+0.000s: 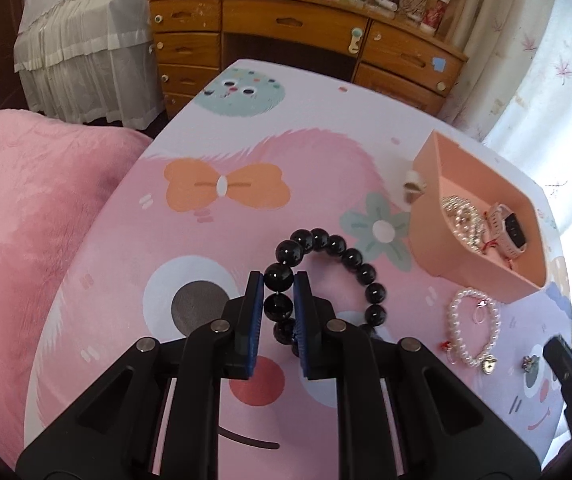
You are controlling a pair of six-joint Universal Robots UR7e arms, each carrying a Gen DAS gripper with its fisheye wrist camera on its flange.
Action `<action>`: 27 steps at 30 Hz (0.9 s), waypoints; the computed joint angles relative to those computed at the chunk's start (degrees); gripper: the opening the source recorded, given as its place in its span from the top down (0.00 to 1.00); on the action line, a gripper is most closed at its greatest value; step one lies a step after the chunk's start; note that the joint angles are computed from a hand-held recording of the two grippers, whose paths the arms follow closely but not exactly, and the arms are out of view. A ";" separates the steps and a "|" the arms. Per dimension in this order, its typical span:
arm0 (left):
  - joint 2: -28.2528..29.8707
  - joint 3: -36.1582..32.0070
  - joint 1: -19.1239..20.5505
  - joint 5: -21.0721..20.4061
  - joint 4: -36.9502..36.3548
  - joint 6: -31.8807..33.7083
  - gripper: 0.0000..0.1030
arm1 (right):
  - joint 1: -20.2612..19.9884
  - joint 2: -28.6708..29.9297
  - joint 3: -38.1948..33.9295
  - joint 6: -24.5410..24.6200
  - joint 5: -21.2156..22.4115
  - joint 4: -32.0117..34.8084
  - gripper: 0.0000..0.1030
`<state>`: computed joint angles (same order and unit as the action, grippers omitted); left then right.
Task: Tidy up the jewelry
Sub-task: 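Grasp the black bead bracelet with the left tool while the right tool grasps a gold charm, then drop the black bracelet into the pink tray with the left tool while the right tool releases the charm there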
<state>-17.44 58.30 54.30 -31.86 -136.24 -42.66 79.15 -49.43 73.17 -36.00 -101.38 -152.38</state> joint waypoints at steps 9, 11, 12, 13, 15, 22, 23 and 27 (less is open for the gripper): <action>0.53 -0.27 -2.04 -2.88 -15.55 14.10 0.88 | 2.49 2.30 -3.57 0.35 2.89 -3.20 0.81; 0.86 -0.77 -2.58 -4.01 -18.43 17.16 0.88 | 2.81 2.24 -3.87 0.01 2.69 -3.49 0.81; 0.90 -0.75 -2.87 -4.66 -20.03 18.63 0.88 | 2.98 2.21 -4.09 0.11 2.60 -3.62 0.81; 0.92 -0.83 -3.15 -5.42 -21.23 19.85 0.88 | 3.21 2.29 -4.41 0.29 2.48 -3.91 0.81; 1.05 -1.07 -3.75 -6.88 -25.01 23.52 0.88 | 3.47 2.17 -4.82 0.35 2.42 -4.13 0.81; 2.74 -4.64 -4.86 -16.46 -34.43 36.89 0.88 | 4.85 3.56 -7.77 -1.13 1.29 -5.49 0.81; 3.49 -6.26 -4.79 -17.93 -34.14 37.41 0.88 | 5.06 3.95 -8.35 -1.28 1.24 -5.80 0.81; 7.76 -14.05 -4.29 -23.11 -33.28 39.94 0.88 | 5.83 6.03 -11.21 -3.02 0.03 -7.60 0.81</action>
